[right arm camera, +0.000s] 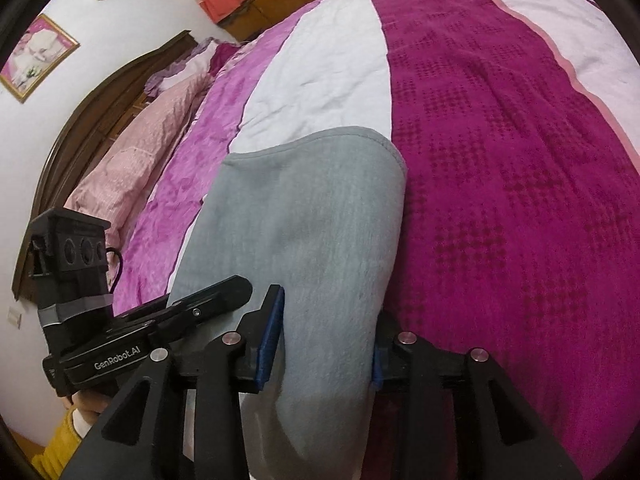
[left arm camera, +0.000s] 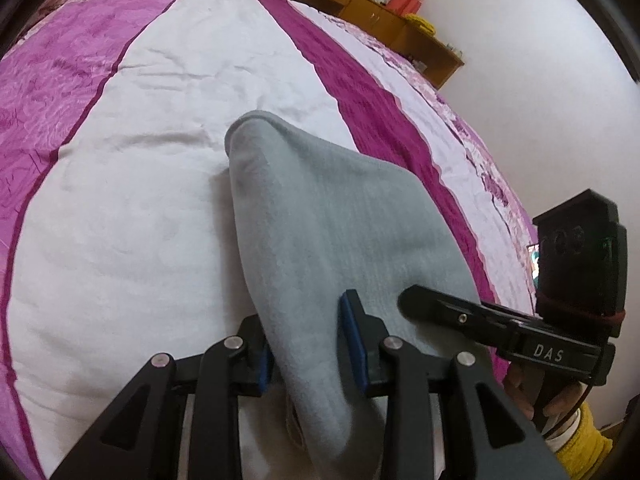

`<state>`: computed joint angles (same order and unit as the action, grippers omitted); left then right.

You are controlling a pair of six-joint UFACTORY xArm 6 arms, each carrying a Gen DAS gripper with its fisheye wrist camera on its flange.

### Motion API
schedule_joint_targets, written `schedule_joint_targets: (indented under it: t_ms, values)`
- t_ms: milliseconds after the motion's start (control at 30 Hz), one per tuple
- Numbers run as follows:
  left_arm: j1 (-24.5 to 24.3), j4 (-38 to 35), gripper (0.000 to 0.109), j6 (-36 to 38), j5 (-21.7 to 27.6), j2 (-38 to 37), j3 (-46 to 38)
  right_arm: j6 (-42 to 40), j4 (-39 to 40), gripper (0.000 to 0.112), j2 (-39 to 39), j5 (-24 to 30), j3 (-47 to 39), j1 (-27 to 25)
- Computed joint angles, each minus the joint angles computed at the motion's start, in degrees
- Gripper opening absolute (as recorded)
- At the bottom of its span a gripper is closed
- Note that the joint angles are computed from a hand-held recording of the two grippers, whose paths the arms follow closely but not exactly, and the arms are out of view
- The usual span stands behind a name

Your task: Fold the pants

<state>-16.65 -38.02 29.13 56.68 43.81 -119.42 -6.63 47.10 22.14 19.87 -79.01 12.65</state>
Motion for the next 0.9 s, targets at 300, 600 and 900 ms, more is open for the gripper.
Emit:
schedule_joint_targets:
  t_ms: [300,600,900]
  values:
    - [-1.2,7.6,0.031,-0.6,-7.7,-11.7,14.8,9.3,-8.8,0.031,-6.3,-3.0,7.6,1.2]
    - [-0.9,9.8,0.032,-1.1,-14.0,-18.2,26.3,12.2,-10.4,0.031,-14.0,-7.3,18.1,3.5]
    - [-1.1,11.4,0.034,-1.2,-17.0,-17.2,28.3,18.8,-20.0,0.032,-12.6,-10.9,20.4,4.3]
